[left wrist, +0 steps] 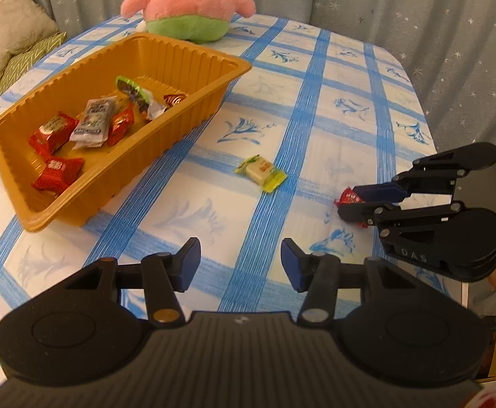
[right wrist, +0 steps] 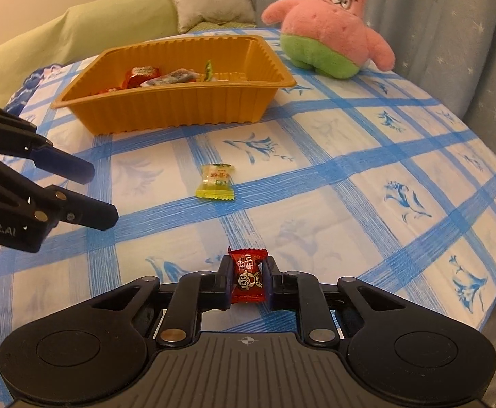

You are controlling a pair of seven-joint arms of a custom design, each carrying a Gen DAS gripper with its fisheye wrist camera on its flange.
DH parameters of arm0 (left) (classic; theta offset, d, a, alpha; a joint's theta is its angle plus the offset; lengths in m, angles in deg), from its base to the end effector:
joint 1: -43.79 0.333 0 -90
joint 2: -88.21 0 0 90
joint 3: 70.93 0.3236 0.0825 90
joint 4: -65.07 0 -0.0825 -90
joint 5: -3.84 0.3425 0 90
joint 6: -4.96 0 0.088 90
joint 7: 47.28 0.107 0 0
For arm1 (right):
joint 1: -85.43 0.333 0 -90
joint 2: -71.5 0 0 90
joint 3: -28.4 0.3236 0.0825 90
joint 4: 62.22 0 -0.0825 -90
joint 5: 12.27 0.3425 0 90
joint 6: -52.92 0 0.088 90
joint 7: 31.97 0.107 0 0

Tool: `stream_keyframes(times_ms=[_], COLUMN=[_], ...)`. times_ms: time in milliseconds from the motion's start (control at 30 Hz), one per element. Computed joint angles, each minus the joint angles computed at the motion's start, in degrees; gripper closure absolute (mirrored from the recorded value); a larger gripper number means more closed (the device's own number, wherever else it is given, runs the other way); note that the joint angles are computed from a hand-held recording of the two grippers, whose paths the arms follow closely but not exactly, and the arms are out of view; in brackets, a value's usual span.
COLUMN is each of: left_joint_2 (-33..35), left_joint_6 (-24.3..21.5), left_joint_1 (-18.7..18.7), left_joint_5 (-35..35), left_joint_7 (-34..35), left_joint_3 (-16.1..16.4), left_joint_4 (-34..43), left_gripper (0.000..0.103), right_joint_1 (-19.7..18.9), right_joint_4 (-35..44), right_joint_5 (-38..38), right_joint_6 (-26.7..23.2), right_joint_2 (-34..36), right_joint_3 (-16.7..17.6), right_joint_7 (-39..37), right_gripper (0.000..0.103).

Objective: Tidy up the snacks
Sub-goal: 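Grasp the red candy with the right tool while the left tool grasps the yellow-green candy, then lift the red candy and yellow-green candy off the cloth with both tools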

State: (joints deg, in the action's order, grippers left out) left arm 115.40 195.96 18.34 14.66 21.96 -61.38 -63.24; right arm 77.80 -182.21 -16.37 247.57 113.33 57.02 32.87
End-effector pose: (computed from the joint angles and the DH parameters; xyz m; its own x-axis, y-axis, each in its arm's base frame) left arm 0.5415 -0.1810 0.2708 -0.1715 -0.9836 0.0562 -0.8074 0.1077 -0.5801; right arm 0.5725 0.1946 0.2243 0.6174 -0.7865 -0.0169 -0.6017 -0.4583 -0.6542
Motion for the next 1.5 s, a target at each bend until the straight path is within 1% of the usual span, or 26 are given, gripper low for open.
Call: stream_keyframes(times_ms=[33, 100, 167, 233, 300, 400, 500, 533, 600, 667, 733, 800, 867, 933, 1000, 1067, 1133, 1167, 1233, 1267, 1300, 1400, 1500], left_joint_2=[0.25, 0.89, 1.65, 2.57, 3.64, 5.33, 7.16, 7.81, 9.12, 10.46, 11.58, 12.63, 13.55, 14.37, 15.10, 15.49, 15.61, 15.61, 15.57, 15.50, 15.33, 14.36, 12.91], left_joint_6=[0.33, 0.92, 1.53, 1.81, 1.68, 1.60, 0.59, 0.07, -1.31, -2.42, -3.25, -4.12, -5.06, -5.81, -6.84, -6.80, -6.98, -6.90, -6.58, -6.22, -5.99, -5.69, -4.07], left_joint_1=[0.46, 1.42, 2.78, 3.25, 4.36, 5.61, 6.65, 6.90, 7.46, 9.59, 10.08, 9.86, 10.73, 11.07, 10.38, 8.89, 8.37, 7.69, 5.15, 4.93, 5.32, 5.61, 4.30], left_joint_5=[0.14, 0.30, 0.59, 0.69, 1.13, 1.81, 2.31, 2.49, 2.80, 3.55, 4.22, 4.77, 5.17, 5.41, 5.94, 6.69, 7.76, 8.31, 9.34, 9.83, 10.15, 10.83, 11.18], left_joint_7=[0.08, 0.26, 0.52, 0.92, 1.31, 1.69, 1.46, 1.30, 0.70, 0.14, -0.44, -1.07, -1.75, -2.63, -3.34, -4.17, -4.26, -4.37, -4.92, -4.90, -4.80, -4.65, -4.83], left_joint_3=[-0.46, -1.48, -2.94, -3.58, -4.84, -6.27, -7.46, -7.72, -8.30, -10.43, -10.86, -10.56, -11.45, -11.75, -10.94, -9.15, -8.39, -7.52, -4.42, -3.99, -4.28, -4.34, -2.57], left_joint_4=[0.28, 1.03, 1.90, 3.04, 4.55, 6.85, 9.69, 10.70, 12.84, 14.92, 16.74, 18.57, 20.24, 21.71, 23.17, 23.83, 24.10, 24.06, 23.78, 23.50, 23.17, 21.64, 18.60], left_gripper=[0.055, 0.055, 0.060, 0.062, 0.063, 0.065, 0.067, 0.067, 0.067, 0.067, 0.067, 0.065, 0.060, 0.060, 0.060, 0.062, 0.063, 0.068, 0.076, 0.080, 0.082, 0.082, 0.083], right_joint_1=[0.16, 2.07, 3.18, 4.44, 4.86, 3.57, 4.27, 4.64, 4.22, 3.30, 3.27, 3.25, 3.15, 3.44, 3.96, 4.16, 4.21, 4.19, 4.25, 4.50, 4.54, 4.67, 4.63], right_joint_4=[-0.07, -0.18, -0.22, 0.02, 0.45, 0.88, 0.99, 1.03, 1.25, 1.44, 1.54, 1.54, 1.49, 1.46, 1.57, 1.67, 1.74, 1.73, 1.75, 1.66, 1.59, 1.29, 1.04], right_joint_5=[0.42, 2.10, 3.62, 5.24, 6.40, 6.93, 7.79, 8.13, 8.37, 8.40, 8.51, 8.55, 8.51, 8.59, 8.66, 8.70, 8.67, 8.65, 8.56, 8.65, 8.62, 8.46, 8.06], right_joint_6=[0.21, 1.08, 1.67, 1.79, 1.58, 1.24, 1.43, 1.49, 1.24, 1.01, 0.82, 0.77, 0.88, 0.85, 0.87, 0.81, 0.81, 0.78, 0.46, 0.60, 0.63, 0.40, 0.31], right_joint_2=[-0.10, -0.65, -1.01, -1.38, -1.53, -1.33, -1.63, -1.73, -1.64, -1.40, -1.44, -1.45, -1.40, -1.51, -1.53, -1.49, -1.44, -1.45, -1.51, -1.57, -1.58, -1.81, -1.82], right_joint_3=[-0.14, -2.00, -3.26, -4.74, -5.44, -4.61, -5.64, -6.07, -5.86, -5.09, -5.22, -5.29, -5.21, -5.49, -5.95, -6.13, -6.21, -6.19, -6.26, -6.47, -6.46, -6.25, -5.67], right_joint_7=[0.41, 1.66, 3.45, 5.45, 7.39, 9.86, 11.76, 12.37, 13.66, 14.93, 15.78, 16.42, 17.02, 17.53, 17.86, 18.18, 18.41, 18.52, 18.58, 18.59, 18.59, 18.56, 18.23], right_gripper=[0.085, 0.085, 0.085, 0.085, 0.085, 0.085, 0.085, 0.085, 0.085, 0.085, 0.085, 0.085, 0.085, 0.085, 0.085, 0.085, 0.085, 0.085, 0.085, 0.085, 0.085, 0.085, 0.085])
